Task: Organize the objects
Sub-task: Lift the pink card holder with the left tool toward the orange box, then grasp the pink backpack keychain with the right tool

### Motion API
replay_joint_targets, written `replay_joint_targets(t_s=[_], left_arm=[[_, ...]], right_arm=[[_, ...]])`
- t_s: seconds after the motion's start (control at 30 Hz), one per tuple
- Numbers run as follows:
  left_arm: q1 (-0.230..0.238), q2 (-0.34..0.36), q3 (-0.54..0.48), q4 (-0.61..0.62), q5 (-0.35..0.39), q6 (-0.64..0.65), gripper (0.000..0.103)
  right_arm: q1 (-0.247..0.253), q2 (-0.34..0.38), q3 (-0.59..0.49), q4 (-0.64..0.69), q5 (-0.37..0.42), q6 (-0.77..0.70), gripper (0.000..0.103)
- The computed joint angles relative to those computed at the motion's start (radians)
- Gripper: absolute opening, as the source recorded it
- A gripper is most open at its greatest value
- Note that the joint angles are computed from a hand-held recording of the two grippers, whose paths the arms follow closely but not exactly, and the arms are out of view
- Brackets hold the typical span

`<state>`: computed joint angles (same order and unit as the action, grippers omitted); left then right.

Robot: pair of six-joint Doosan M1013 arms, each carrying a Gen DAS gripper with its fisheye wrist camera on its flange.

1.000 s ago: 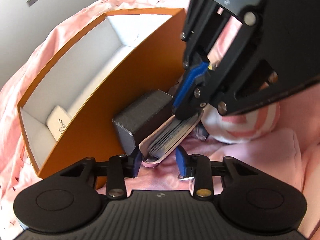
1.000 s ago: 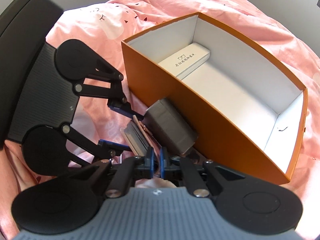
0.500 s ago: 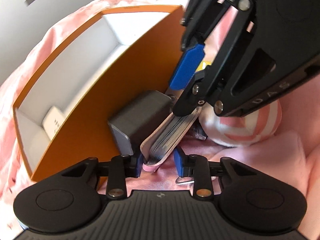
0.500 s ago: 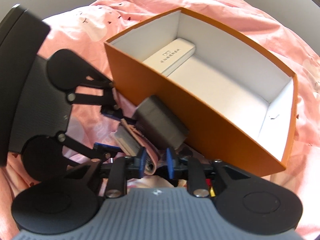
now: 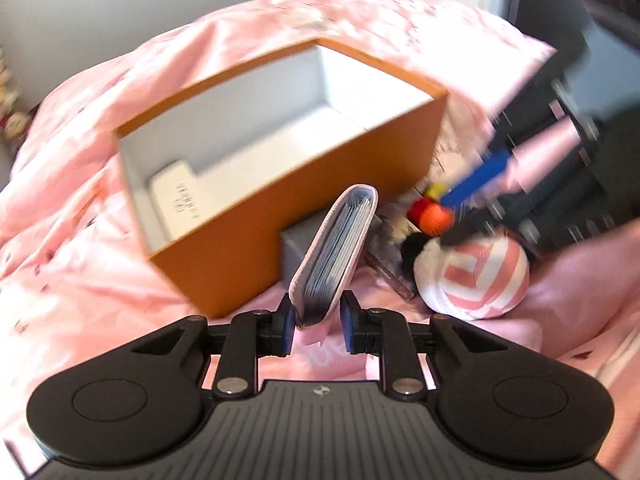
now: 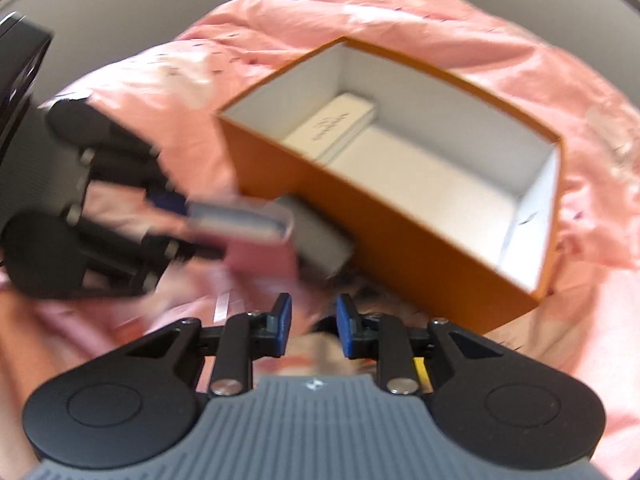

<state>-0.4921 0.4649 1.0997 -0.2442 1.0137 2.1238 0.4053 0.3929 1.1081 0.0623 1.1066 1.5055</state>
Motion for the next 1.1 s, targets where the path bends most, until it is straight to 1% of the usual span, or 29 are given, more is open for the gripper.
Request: replay_joint_targets(t_s=[0.1, 0.17, 0.2, 0.27, 0.3, 0.33, 0.37, 0.43, 0.47, 0.53, 0.63, 0.67, 0.7, 0.77, 0.87, 0.97, 1.1], left_arm=[[0.004, -0.015, -0.006, 0.035, 0.028, -0.084, 0.026], [0.005, -0.011, -0.024, 0.063, 0.052, -0.146, 0.026], [0.013, 0.001, -0.046, 0.069, 0.065, -0.163, 0.026], [0.021, 0.000, -0.050, 0.080, 0.065, -0.186, 0.026], [0.023, -0.008, -0.036, 0.086, 0.055, -0.198, 0.026], [0.023, -0.012, -0.031, 0.092, 0.052, -0.210, 0.026], [0.030, -0.015, -0.029, 0.093, 0.055, -0.216, 0.026], [0.032, -0.025, -0.018, 0.091, 0.057, -0.235, 0.026], [0.033, -0.035, -0.008, 0.087, 0.059, -0.244, 0.025], [0.037, -0.046, 0.005, 0.074, 0.055, -0.245, 0.024], [0.039, -0.051, 0.015, 0.061, 0.043, -0.235, 0.020], [0.040, -0.049, 0.013, 0.053, 0.042, -0.231, 0.020], [0.040, -0.049, 0.014, 0.050, 0.042, -0.229, 0.020], [0.040, -0.050, 0.017, 0.050, 0.032, -0.224, 0.020], [0.042, -0.043, 0.013, 0.047, 0.038, -0.233, 0.020], [0.040, -0.033, 0.005, 0.055, 0.050, -0.245, 0.020], [0.041, -0.013, -0.009, 0.031, 0.054, -0.243, 0.021]], right_arm=[[-0.005, -0.003, -0.004, 0.099, 0.035, -0.031, 0.026], [-0.006, 0.009, -0.023, 0.168, 0.074, -0.051, 0.026], [-0.004, 0.019, -0.036, 0.194, 0.094, -0.057, 0.026], [0.003, 0.039, -0.064, 0.231, 0.125, -0.064, 0.026], [0.009, 0.047, -0.077, 0.235, 0.138, -0.064, 0.026], [0.016, 0.058, -0.096, 0.231, 0.156, -0.061, 0.028], [0.024, 0.072, -0.118, 0.221, 0.180, -0.059, 0.033], [0.039, 0.103, -0.167, 0.198, 0.240, -0.050, 0.040], [0.046, 0.122, -0.195, 0.182, 0.282, -0.047, 0.042], [0.061, 0.147, -0.232, 0.144, 0.345, -0.054, 0.042], [0.073, 0.165, -0.251, 0.088, 0.399, -0.040, 0.042], [0.068, 0.165, -0.250, 0.101, 0.407, -0.025, 0.033], [0.060, 0.168, -0.255, 0.122, 0.418, -0.008, 0.032], [0.054, 0.158, -0.246, 0.126, 0.409, 0.009, 0.027], [0.043, 0.136, -0.223, 0.142, 0.381, 0.040, 0.023], [0.025, 0.102, -0.187, 0.188, 0.322, 0.069, 0.022], [-0.001, 0.061, -0.153, 0.231, 0.208, 0.117, 0.022]])
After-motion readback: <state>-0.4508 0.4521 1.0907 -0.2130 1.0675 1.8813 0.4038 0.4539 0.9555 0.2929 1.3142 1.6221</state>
